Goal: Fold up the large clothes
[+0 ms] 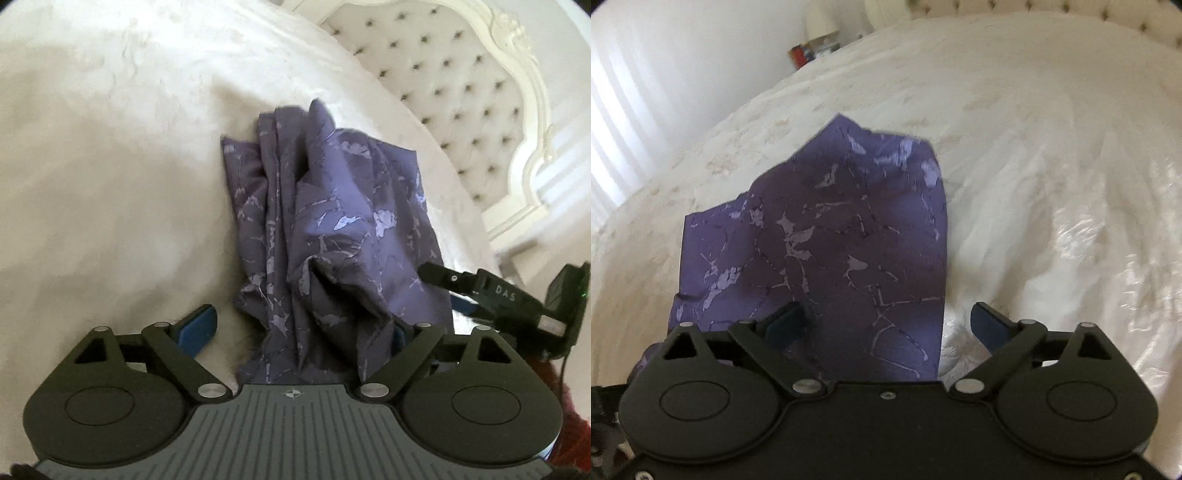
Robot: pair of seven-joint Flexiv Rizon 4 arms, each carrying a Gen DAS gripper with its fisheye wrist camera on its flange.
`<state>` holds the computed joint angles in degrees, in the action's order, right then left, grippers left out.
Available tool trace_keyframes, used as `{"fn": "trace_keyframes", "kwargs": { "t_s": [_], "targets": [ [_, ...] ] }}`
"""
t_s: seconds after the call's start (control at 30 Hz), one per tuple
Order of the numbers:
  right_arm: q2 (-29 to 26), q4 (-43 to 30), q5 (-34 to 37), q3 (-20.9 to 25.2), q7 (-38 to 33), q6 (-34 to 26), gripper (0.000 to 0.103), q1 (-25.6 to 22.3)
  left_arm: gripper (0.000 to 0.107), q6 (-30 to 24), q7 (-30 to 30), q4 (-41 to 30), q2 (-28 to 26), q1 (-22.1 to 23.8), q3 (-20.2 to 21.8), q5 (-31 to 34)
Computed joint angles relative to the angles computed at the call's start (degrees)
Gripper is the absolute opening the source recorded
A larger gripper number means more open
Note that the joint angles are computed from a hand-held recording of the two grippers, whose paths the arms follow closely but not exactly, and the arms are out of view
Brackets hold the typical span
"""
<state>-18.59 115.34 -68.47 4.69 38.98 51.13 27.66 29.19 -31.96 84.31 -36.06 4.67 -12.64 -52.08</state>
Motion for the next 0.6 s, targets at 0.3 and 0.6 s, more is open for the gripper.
{"fn": "trace_keyframes", "kwargs": {
  "t_s": [0.3, 0.6],
  "targets": [
    [4.3, -3.2, -4.3, 4.7, 3.8, -26.1, 0.102, 9.0, 0.090, 17.7, 35.3, 17.9, 16.9, -1.7, 0.8, -18.1],
    [2.4, -8.6, 2.1, 8.2, 7.9, -34.8, 0.102, 15.8, 0.090, 21.2, 35.2, 25.1, 25.4, -8.2, 7.1, -20.1]
  ]
}}
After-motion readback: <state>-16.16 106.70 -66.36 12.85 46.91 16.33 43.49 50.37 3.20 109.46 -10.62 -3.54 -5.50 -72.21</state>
